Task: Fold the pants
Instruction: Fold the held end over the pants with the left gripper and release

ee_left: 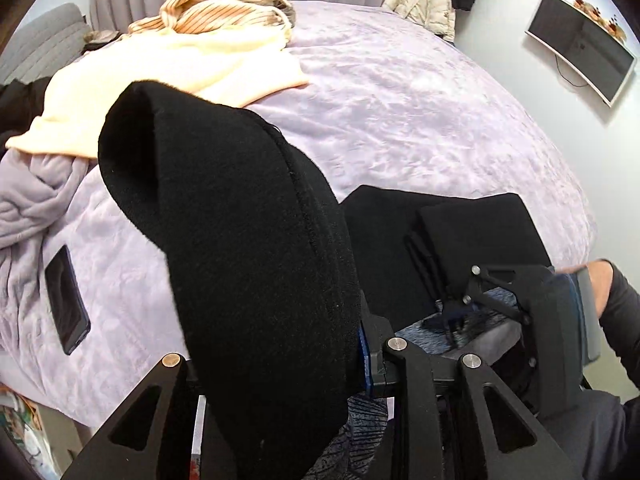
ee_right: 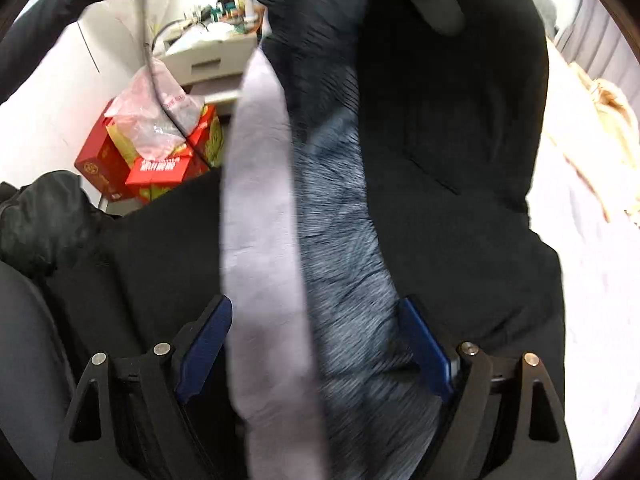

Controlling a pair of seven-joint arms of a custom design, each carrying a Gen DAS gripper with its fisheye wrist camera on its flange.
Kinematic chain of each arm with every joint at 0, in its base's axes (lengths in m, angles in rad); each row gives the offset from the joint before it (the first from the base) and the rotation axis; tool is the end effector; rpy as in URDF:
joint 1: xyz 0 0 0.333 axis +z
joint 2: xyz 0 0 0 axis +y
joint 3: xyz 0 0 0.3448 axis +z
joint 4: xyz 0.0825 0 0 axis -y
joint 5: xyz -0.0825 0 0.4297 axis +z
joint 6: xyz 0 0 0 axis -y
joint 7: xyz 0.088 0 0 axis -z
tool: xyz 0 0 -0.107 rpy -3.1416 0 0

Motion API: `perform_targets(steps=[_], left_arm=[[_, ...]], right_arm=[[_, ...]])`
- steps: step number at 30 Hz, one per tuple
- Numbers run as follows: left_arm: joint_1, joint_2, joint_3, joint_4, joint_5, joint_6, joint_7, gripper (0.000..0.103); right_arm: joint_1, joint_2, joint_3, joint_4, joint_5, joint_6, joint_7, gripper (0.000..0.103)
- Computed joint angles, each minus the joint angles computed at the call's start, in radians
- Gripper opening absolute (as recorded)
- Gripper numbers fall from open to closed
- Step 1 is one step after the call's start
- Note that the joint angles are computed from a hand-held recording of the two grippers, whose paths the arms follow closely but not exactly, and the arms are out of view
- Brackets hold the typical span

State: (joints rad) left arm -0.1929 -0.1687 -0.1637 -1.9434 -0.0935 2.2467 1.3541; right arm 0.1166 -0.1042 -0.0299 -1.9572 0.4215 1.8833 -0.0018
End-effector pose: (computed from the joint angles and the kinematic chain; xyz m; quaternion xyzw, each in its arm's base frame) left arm 0.5484 -0.2142 0.6239 -0.6510 0.7219 -0.2181 0.0861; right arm 0.5701 0.0797 0.5462 -0.9792 0.0179 -0.0061 0.2020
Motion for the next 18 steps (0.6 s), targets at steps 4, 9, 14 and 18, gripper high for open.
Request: perform_targets(steps=[4, 9, 14, 18], left_arm=[[-0.021, 0.039, -0.026, 0.068, 0.022, -0.021, 0.005, 0.029], [-0.053, 0.124, -0.063, 0.175, 0.064, -0.045, -0.009, 0.027], [-0.085, 0.229, -0.091, 0.301, 0.076, -0.072, -0.002, 0.026], [-0.121, 0.313, -0.118, 0.428, 0.094, -0.087, 0.018, 0.026]], right_arm=[[-0.040, -0.050, -0.045, -0.023, 0.088, 0.025, 0.013, 0.088], [-0.105, -0.079, -0.088, -0.049, 0.078, 0.102, 0.127, 0.088], [-0.152, 0.012, -0.097, 0.038, 0.094, 0.166, 0.267, 0.088], [-0.177, 0.039, -0.104, 0.069, 0.115, 0.192, 0.316, 0.088]])
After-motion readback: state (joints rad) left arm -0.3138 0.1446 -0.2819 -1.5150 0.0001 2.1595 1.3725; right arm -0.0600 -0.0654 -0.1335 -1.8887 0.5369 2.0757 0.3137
